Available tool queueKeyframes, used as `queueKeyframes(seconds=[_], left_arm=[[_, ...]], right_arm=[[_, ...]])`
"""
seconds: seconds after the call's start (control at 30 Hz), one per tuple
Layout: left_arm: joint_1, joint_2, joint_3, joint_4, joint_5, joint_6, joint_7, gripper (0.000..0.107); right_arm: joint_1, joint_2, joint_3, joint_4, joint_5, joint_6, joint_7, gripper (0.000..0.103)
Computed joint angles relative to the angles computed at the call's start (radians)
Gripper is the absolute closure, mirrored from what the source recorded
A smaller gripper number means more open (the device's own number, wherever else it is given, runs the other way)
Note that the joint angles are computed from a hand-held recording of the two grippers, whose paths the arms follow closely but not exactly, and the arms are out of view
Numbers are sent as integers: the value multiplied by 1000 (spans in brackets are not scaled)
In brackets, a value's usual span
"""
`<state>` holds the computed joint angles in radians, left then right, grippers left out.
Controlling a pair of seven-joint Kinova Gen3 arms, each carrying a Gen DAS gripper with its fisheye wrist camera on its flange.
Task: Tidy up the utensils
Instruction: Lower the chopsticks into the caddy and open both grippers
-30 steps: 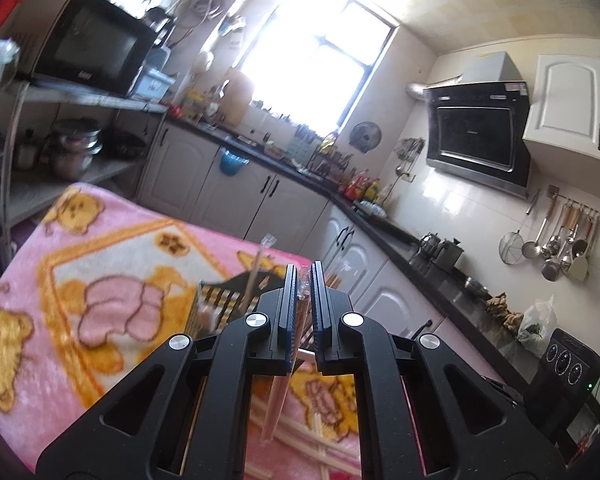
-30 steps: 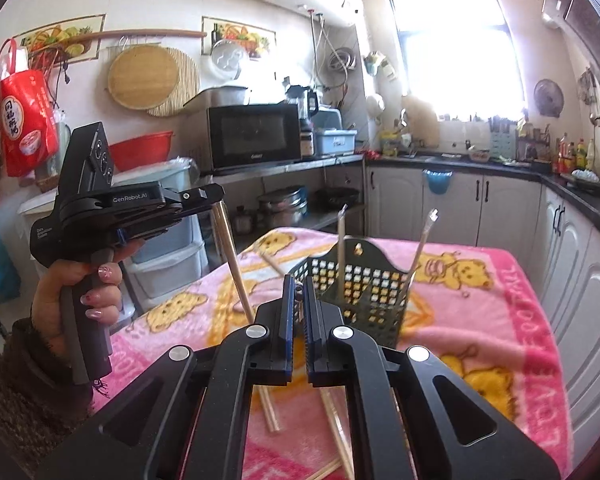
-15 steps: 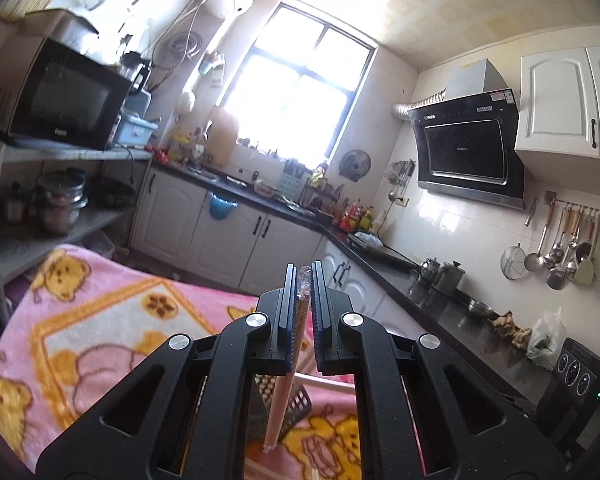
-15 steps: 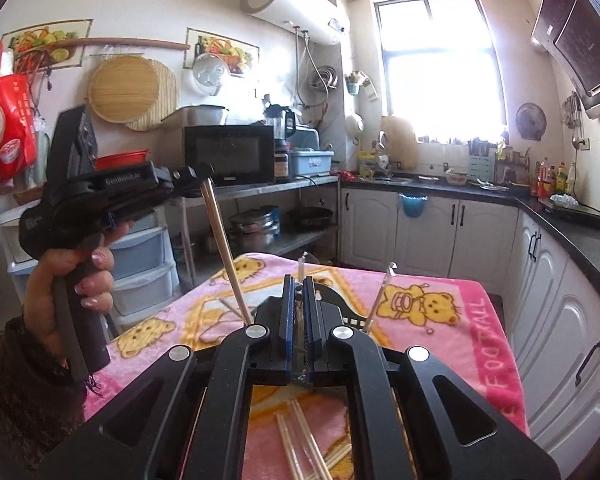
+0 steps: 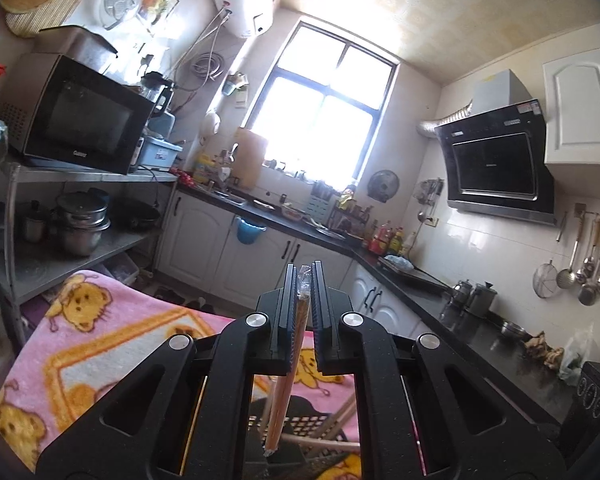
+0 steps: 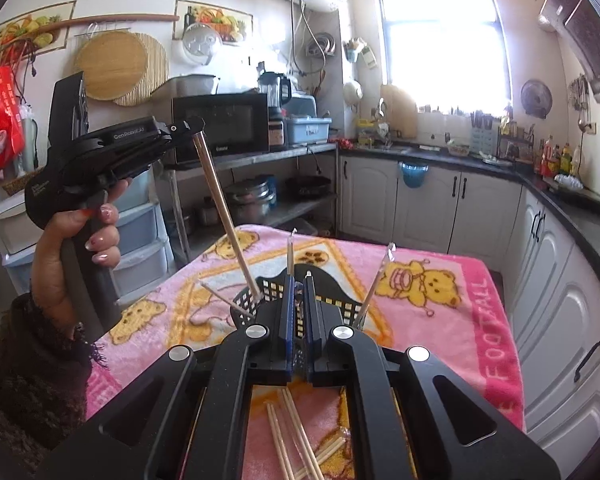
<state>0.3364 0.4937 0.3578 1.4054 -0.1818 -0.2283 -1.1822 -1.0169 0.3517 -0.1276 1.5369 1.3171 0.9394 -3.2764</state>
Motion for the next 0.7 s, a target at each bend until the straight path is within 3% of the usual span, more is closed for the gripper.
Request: queueKeyframes(seconds=[0.43,0.7], left_arm=[[108,94,-129,-79,95,-11,-83,103],[111,139,-125,-102,122,1,-119,103]], right_arm=[[23,42,34,-46,-64,-72,54,99],[28,54,65,-43,-64,-115,14,98]])
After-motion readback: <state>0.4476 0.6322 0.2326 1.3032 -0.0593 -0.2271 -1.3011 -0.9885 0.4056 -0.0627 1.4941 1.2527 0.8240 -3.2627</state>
